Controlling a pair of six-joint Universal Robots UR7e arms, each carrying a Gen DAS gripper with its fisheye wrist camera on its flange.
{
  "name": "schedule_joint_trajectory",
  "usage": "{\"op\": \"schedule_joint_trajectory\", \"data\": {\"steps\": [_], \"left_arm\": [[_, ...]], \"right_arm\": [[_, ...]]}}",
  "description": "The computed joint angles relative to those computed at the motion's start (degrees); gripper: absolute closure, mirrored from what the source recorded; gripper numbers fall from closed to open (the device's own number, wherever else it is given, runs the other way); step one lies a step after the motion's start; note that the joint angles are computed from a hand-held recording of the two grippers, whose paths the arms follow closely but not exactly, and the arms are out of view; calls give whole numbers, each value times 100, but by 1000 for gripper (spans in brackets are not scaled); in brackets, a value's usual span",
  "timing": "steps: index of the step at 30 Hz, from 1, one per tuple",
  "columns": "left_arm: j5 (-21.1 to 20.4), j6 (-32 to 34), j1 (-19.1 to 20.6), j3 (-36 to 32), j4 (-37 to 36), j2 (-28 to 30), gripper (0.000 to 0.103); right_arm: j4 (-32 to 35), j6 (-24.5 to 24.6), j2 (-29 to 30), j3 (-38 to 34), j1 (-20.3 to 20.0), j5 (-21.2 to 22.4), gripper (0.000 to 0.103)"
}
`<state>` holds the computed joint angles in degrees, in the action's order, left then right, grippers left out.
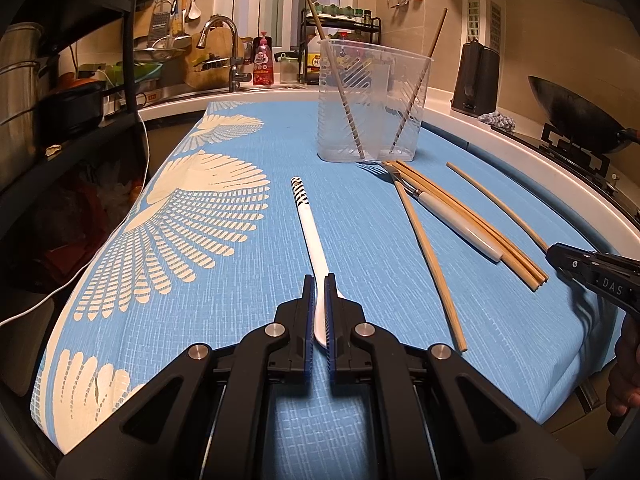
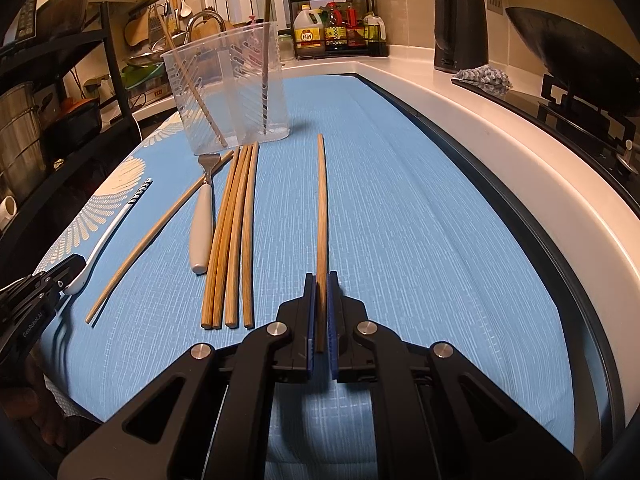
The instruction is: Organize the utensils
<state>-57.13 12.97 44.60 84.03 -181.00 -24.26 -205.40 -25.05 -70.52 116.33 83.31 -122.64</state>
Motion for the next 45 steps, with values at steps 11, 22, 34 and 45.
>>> {"op": "schedule_joint_trajectory", "data": {"steps": [11,22,34,45], "left_arm": [[-113,-73,27,-20,88,-21,99],[-77,-147,28,16,102,-78,103],[-84,-59,-12,89,-96,-172,103],[-97,21,-58,141,-296,-249,103]], "right_arm": [[126,182,-100,57,-1,49,98],[83,187,-211,131,40,65,98],[-65,95,-361,177,192,104,98],[-260,-34,-475,165,348,130,98]]}}
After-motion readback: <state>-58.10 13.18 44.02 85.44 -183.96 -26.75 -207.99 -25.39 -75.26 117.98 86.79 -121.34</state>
